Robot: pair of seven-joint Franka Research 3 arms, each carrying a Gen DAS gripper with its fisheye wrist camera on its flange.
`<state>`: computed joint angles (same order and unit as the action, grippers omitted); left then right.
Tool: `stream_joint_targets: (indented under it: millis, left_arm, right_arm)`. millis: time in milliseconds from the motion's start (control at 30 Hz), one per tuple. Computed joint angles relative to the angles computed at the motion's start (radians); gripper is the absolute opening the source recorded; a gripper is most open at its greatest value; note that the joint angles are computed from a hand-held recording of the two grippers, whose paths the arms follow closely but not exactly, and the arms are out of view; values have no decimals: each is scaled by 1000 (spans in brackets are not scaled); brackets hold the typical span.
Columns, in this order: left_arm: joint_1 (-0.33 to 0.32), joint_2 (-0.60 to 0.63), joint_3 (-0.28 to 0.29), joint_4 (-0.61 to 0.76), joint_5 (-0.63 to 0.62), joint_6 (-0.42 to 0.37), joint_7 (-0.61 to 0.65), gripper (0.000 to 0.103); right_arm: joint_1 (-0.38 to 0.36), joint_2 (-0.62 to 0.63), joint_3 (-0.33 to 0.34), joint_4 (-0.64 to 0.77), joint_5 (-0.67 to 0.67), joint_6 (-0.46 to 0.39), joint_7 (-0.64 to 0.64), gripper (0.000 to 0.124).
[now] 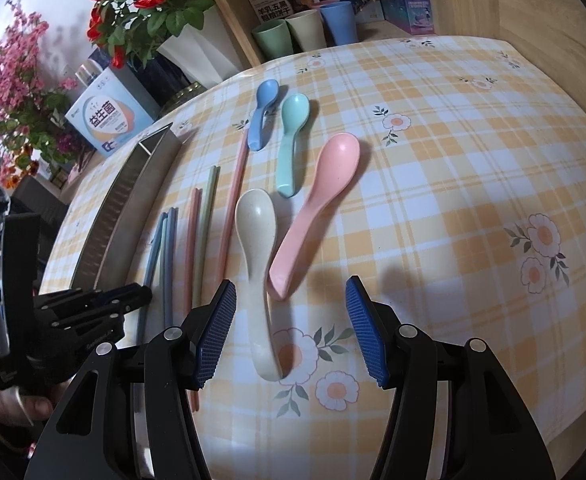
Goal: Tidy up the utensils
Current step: 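Lift the blue chopstick off the table with the left tool, then hold the blue chopstick in the left tool while the right tool grasps the white spoon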
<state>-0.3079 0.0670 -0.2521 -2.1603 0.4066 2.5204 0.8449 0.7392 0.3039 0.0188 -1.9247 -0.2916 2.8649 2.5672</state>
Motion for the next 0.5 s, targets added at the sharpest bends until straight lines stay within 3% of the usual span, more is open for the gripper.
stream_joint_targets:
  millis: [267, 500]
  left_arm:
    - [16, -64, 2, -66, -84, 94, 17, 6]
    - [18, -88, 4, -114, -207, 152, 102, 6]
  right_arm:
    - [-13, 16, 40, 22, 59, -19, -84, 36]
    - [11, 57, 36, 79, 79, -59, -142, 32]
